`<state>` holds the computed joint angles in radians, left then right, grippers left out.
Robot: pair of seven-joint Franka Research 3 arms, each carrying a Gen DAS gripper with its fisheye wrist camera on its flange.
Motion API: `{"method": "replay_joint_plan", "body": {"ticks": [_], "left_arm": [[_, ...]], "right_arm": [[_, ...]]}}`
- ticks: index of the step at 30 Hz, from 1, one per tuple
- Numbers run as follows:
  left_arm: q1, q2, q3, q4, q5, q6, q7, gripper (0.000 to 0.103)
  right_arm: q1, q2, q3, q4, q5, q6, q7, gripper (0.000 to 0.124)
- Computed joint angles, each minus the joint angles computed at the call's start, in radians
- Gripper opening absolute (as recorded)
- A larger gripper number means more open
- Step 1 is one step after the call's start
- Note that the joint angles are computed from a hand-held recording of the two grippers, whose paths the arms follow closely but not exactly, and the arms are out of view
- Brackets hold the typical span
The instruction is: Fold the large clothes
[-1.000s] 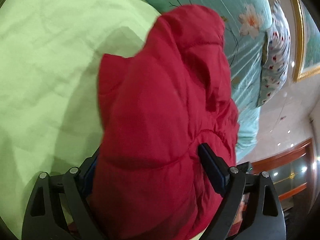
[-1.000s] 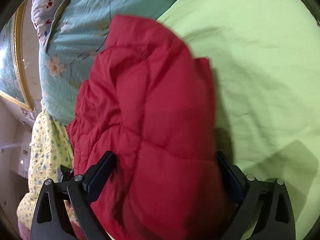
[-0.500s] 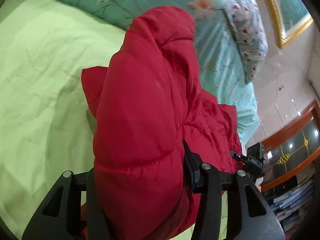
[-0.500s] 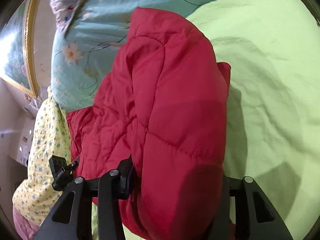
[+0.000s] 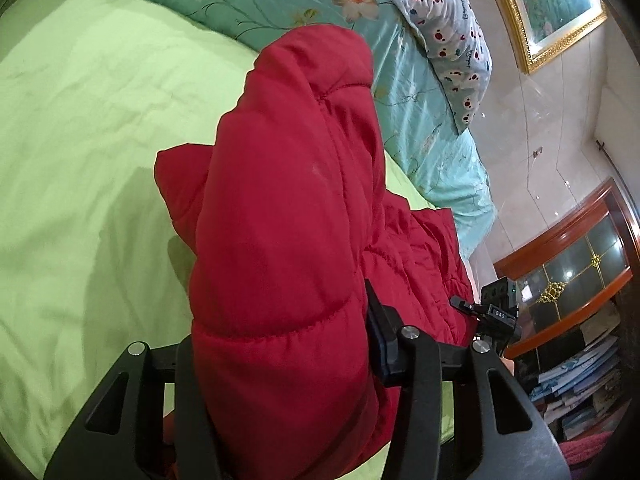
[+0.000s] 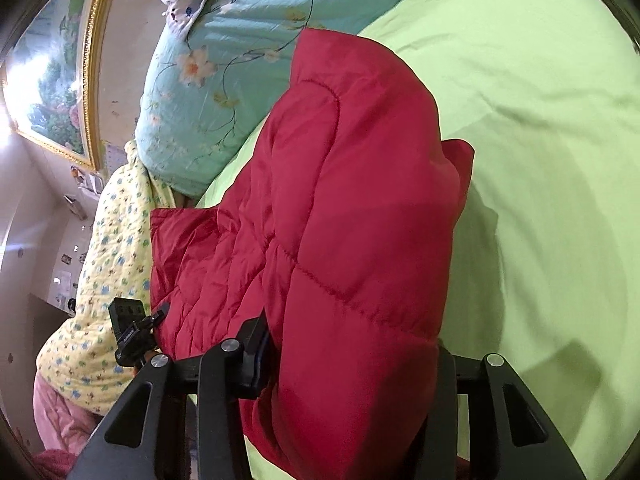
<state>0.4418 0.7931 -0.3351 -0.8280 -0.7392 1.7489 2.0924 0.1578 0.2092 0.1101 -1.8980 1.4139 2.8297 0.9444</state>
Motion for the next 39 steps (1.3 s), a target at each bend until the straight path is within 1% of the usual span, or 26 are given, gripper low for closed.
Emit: {"method": "replay_joint_plan", "body": {"ticks": [4, 7, 9, 14, 16, 18, 21, 23, 24, 25, 28, 32, 36, 39], "left_arm": [[-0.001, -0.039, 0.017, -0.077, 0.008, 0.032, 0.012, 0.046], [-0.014, -0.034, 0.032, -0.083, 0.032, 0.053, 0.003, 0.048], [-0.02, -0.011, 0.037, -0.057, 0.047, 0.05, -0.02, 0.05], [-0.032, 0.009, 0.037, -0.05, 0.079, 0.085, -0.047, 0.06], [-0.037, -0.01, 0.042, -0.083, 0.095, 0.121, -0.042, 0.068], [-0.044, -0.037, 0.047, -0.124, 0.108, 0.16, -0.033, 0.07], [-0.047, -0.094, 0.058, -0.208, 0.122, 0.222, -0.008, 0.073], [-0.053, -0.122, 0.067, -0.245, 0.131, 0.254, -0.003, 0.076], [-0.057, -0.134, 0.072, -0.259, 0.138, 0.267, -0.004, 0.079], [-0.061, -0.146, 0.079, -0.273, 0.147, 0.279, -0.009, 0.08], [-0.059, -0.173, 0.085, -0.307, 0.149, 0.305, -0.006, 0.08], [-0.06, -0.234, 0.098, -0.391, 0.147, 0.383, 0.022, 0.08], [-0.077, -0.294, 0.114, -0.477, 0.154, 0.473, 0.035, 0.08], [-0.084, -0.325, 0.118, -0.52, 0.15, 0.517, 0.052, 0.08]], "right_arm": [[0.004, -0.006, 0.008, -0.02, 0.094, 0.017, -0.063, 0.047], [0.018, 0.004, 0.001, -0.016, 0.068, 0.045, -0.042, 0.051], [0.026, 0.017, -0.002, -0.007, 0.01, 0.069, 0.002, 0.054], [0.003, 0.049, 0.014, 0.014, 0.062, 0.073, -0.023, 0.06], [-0.004, 0.056, 0.019, 0.018, 0.1, 0.071, -0.055, 0.062], [-0.006, 0.058, 0.019, 0.018, 0.125, 0.071, -0.074, 0.063], [0.0, 0.06, 0.018, 0.019, 0.131, 0.079, -0.07, 0.065], [0.004, 0.058, 0.016, 0.017, 0.123, 0.083, -0.061, 0.067], [0.006, 0.057, 0.015, 0.016, 0.116, 0.087, -0.054, 0.068], [0.007, 0.057, 0.015, 0.015, 0.113, 0.089, -0.05, 0.069], [0.005, 0.056, 0.015, 0.012, 0.11, 0.087, -0.046, 0.071], [0.003, 0.052, 0.014, 0.007, 0.124, 0.087, -0.051, 0.072], [0.009, 0.051, 0.01, 0.003, 0.082, 0.095, -0.016, 0.074], [0.013, 0.049, 0.012, 0.001, 0.043, 0.11, 0.022, 0.074]]}}
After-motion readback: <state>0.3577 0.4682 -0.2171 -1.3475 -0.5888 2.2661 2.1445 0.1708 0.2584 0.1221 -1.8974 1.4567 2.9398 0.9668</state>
